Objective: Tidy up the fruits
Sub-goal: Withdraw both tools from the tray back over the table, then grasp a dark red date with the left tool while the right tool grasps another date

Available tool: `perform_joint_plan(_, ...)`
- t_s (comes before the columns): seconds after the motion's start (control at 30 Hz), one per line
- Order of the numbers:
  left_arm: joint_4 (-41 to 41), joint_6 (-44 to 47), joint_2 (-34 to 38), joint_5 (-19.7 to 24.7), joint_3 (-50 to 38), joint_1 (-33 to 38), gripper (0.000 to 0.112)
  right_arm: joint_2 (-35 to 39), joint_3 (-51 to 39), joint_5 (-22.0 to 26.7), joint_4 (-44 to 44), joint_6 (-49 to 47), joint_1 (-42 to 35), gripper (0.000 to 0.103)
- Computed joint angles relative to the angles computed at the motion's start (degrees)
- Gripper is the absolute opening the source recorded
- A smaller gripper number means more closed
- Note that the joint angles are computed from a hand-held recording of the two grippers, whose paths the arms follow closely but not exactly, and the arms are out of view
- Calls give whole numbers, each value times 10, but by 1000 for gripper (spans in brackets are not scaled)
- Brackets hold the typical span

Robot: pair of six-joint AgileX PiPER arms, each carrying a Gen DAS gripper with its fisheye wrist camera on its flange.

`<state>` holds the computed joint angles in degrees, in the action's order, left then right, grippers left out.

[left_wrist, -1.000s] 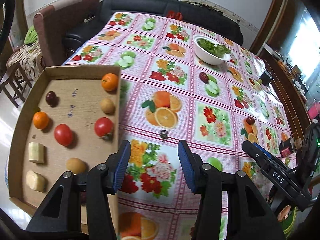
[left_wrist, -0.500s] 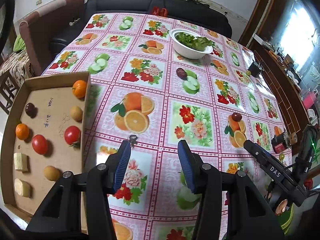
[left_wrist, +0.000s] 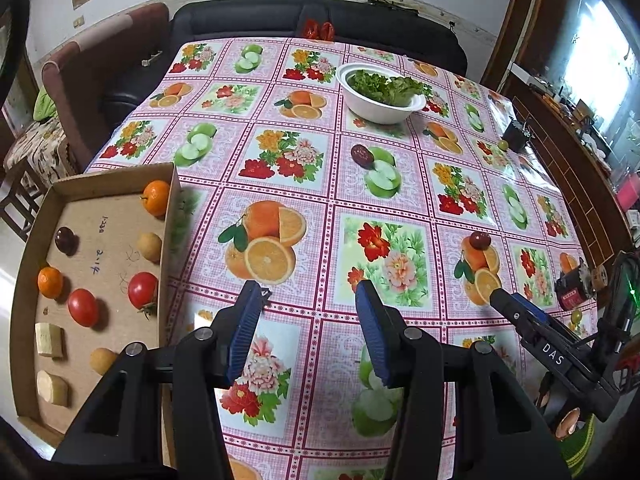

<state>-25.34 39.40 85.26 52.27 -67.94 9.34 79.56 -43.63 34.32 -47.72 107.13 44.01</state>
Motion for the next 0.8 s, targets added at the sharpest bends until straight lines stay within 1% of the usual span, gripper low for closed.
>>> perform_joint_plan(0.17,5,-14,17,-1,-12,-9,47,1,6,-9,-2,2,-10,54)
perform_joint_plan(0.27,12,-32,36,-7,-24,-25,50,5,7,-16,-1,-5,-22,54)
perform_joint_plan(0.37,14,-54,64,-9,-49,-44,50,16,0,-19,2,-23,-40,54)
perform_joint_plan(0.53,37,-123,140,-5,-126,-91,52,58,-37,-21,24,-84,-78,54)
perform_joint_plan(0.6,46,-153,180,11,-170,-109,52,81,-61,-11,26,-106,-89,55)
perform_joint_plan(0.67,70,-189,209,0,-201,-133,52,100,-83,0,29,-123,-97,55)
perform_joint_plan(0.7,92,-217,229,-7,-222,-148,52,108,-92,-3,34,-135,-104,54)
perform_joint_plan(0.8,117,-264,283,9,-286,-167,52,129,-114,1,45,-156,-117,54)
